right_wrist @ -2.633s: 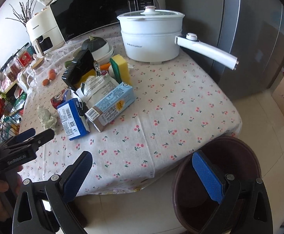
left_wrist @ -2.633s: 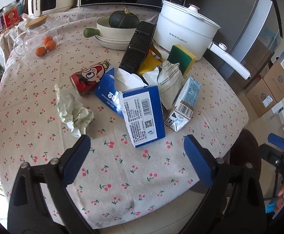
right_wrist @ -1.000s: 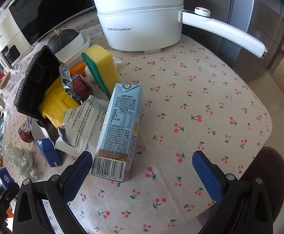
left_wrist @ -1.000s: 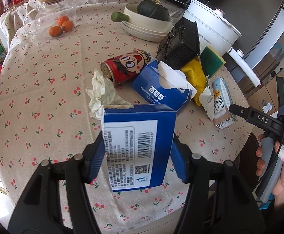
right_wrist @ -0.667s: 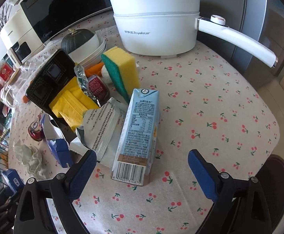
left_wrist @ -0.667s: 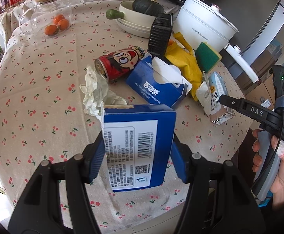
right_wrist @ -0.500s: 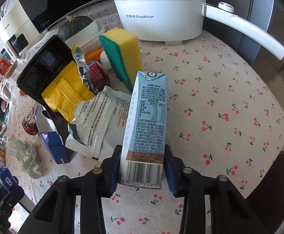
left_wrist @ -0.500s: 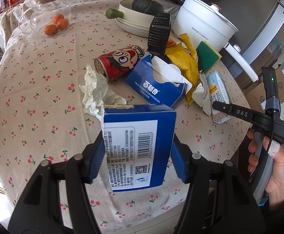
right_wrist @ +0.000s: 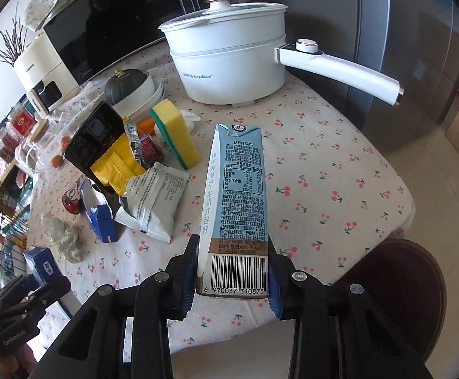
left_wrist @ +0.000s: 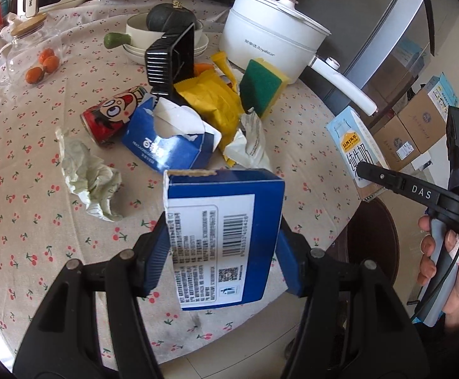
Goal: Collect trash
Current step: 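Carry the box and carton over the brown bin and open both tools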
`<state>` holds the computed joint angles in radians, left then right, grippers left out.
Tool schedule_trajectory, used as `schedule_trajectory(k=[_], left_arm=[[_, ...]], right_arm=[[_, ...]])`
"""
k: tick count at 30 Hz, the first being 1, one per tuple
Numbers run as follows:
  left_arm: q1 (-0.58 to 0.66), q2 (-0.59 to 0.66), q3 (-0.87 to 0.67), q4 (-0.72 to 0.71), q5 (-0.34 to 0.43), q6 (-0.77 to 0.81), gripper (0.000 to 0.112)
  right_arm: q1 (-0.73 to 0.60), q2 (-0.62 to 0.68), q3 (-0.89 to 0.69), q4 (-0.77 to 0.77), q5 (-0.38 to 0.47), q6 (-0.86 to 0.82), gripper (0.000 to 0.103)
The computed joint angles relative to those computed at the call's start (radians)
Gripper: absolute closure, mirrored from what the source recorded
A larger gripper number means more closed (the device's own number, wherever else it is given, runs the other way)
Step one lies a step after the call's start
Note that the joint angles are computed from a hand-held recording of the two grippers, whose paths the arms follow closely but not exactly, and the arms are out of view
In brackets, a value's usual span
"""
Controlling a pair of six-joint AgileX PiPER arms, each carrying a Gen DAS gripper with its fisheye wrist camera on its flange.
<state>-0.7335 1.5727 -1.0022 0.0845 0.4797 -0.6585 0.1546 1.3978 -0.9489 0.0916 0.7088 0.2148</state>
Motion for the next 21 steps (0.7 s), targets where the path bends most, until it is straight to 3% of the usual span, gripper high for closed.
schedule_trajectory(k=[11,21], left_arm=[[-0.199,0.158,-0.194,0.052,0.006,-0.072,0.049],[-0.343,0.376,-0.428,0.002,-0.029,0.032,0.049]], right_arm=[[-0.389,-0.269,0.192,0.139,0.135,-0.362,0.066],[-0.859,-0.302,0.317,0.212,0.194,-0.786,0.066]])
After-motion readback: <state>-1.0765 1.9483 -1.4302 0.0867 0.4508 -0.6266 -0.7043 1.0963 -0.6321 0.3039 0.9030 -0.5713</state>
